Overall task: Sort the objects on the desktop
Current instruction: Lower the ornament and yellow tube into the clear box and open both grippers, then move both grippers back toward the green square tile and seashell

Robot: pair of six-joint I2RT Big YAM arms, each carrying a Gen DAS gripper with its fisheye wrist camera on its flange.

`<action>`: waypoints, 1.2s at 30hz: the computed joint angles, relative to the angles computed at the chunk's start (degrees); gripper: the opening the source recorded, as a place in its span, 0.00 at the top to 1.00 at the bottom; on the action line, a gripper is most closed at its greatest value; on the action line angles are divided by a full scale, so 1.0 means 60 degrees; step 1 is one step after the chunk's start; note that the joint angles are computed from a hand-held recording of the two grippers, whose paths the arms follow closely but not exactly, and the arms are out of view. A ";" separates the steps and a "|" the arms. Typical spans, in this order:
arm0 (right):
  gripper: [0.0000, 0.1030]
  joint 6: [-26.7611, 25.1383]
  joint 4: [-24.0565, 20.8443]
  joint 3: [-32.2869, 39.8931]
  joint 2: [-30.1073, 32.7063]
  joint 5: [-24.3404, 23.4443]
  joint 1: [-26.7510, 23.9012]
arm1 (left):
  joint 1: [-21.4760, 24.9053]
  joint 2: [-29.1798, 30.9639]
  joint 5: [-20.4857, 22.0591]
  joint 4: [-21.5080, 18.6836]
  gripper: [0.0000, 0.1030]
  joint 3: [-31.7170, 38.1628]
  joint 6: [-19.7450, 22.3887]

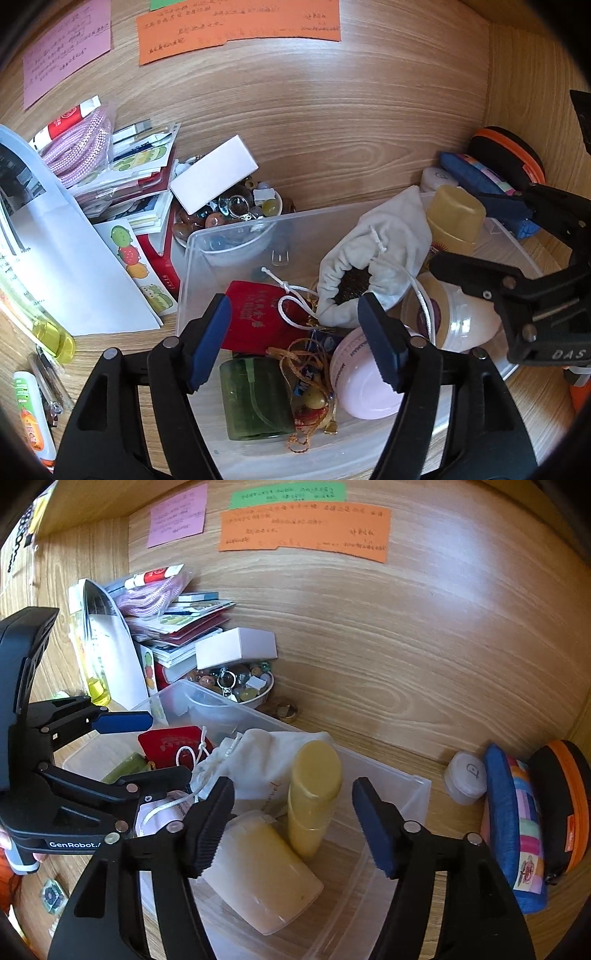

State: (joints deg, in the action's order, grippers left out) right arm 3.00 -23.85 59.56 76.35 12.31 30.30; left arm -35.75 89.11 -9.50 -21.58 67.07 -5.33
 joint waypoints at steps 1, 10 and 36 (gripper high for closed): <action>0.28 -0.0008 0.0024 -0.0008 -0.0004 0.0081 0.0022 | 0.0006 0.0004 0.0020 -0.0016 0.27 0.0007 -0.0016; 0.15 -0.0012 0.0087 -0.0035 -0.0163 0.0147 0.0071 | 0.0028 -0.0119 0.0198 -0.0135 0.22 0.0030 -0.0119; 0.01 0.1389 -0.0719 -0.1342 -0.2727 0.3305 0.3207 | -0.0669 -0.4715 -0.1217 0.0049 0.04 -0.3249 -0.0096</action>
